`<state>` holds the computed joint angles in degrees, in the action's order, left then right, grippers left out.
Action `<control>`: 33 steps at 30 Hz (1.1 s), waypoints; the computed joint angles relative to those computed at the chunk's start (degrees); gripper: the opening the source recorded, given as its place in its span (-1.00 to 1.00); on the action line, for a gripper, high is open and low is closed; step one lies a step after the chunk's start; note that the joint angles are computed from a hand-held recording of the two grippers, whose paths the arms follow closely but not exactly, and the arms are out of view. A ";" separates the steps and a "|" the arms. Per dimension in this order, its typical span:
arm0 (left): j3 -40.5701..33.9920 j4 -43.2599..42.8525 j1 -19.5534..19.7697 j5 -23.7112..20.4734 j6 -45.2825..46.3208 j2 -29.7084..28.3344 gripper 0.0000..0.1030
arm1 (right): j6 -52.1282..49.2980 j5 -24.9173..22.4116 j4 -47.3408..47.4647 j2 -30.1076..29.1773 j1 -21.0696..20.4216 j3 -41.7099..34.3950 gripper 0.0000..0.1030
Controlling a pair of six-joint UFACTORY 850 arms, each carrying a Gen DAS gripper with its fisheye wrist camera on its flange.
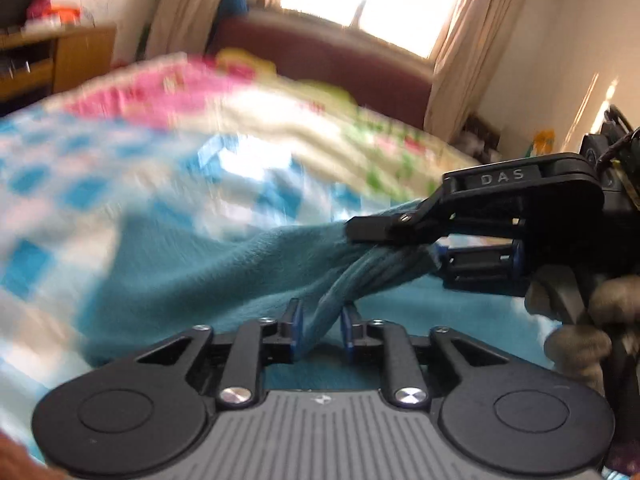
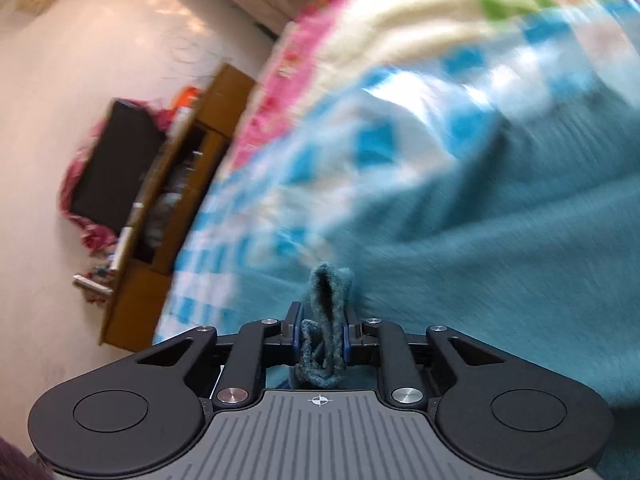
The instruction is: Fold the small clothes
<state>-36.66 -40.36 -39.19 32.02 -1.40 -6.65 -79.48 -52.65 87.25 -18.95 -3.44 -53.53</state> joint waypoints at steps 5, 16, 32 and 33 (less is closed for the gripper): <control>3.46 -2.22 -0.73 6.16 1.61 6.79 -0.07 | -5.21 -5.52 4.19 5.44 -2.51 0.48 -0.67; -3.70 1.32 -1.12 1.23 -0.86 -4.86 -0.04 | -4.83 4.36 0.73 3.25 -15.40 0.72 -0.67; -11.00 -6.30 -2.57 -3.67 9.79 -11.42 -0.03 | -12.63 3.51 11.51 -0.34 -21.95 4.88 -0.71; -11.61 -6.34 -2.48 -3.94 9.78 -12.11 -0.03 | -12.80 3.77 11.96 -0.77 -21.93 4.31 -0.71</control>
<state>-48.27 -46.70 -41.68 28.08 8.38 -18.77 -92.28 -48.88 99.21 -19.72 -25.37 -49.22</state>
